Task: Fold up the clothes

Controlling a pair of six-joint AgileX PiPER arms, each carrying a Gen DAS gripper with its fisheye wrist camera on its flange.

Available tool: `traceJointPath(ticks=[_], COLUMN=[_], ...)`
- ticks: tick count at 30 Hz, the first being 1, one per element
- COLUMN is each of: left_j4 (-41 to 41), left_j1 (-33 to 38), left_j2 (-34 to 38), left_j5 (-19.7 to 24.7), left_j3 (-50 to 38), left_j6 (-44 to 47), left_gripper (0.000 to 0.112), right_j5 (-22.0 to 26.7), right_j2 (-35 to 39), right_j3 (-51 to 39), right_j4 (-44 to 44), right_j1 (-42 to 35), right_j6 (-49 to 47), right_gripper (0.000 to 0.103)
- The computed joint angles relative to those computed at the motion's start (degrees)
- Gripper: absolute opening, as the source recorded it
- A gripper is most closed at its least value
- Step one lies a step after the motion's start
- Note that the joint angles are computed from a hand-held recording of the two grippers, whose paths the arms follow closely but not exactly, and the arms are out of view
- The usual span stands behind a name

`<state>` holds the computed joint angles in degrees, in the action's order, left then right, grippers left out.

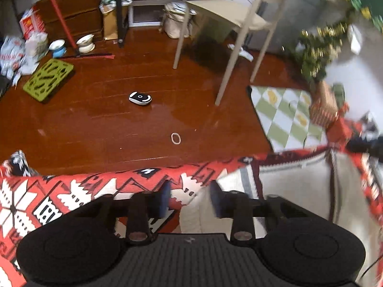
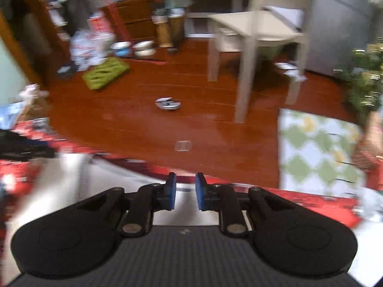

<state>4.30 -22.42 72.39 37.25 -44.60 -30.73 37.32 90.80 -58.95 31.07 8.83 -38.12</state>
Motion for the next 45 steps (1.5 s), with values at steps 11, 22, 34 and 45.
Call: traceJointPath(ticks=[11, 22, 34, 45], left_j4=[-21.0, -6.65, -2.09, -10.34], left_j1=[9.13, 2.14, 4.97, 3.11], left_j2=[-1.98, -3.45, -7.43, -1.82], left_j5=[1.76, -3.23, -0.82, -4.93], left_j3=[4.56, 5.85, 6.07, 6.45], left_j6=[19.87, 1.89, -5.65, 3.14], left_gripper=[0.037, 0.008, 0.015, 0.002], right_j5=[-3.15, -9.28, -13.15, -13.02], right_j2=[13.01, 16.3, 14.35, 14.47], right_j3=[-7.88, -10.07, -7.57, -3.83], right_j4=[3.56, 0.53, -3.2, 6.17], right_j1=[17.94, 20.4, 20.2, 23.74], right_j6=[7.37, 13.3, 16.9, 7.32], right_gripper=[0.021, 0.001, 0.007, 0.0])
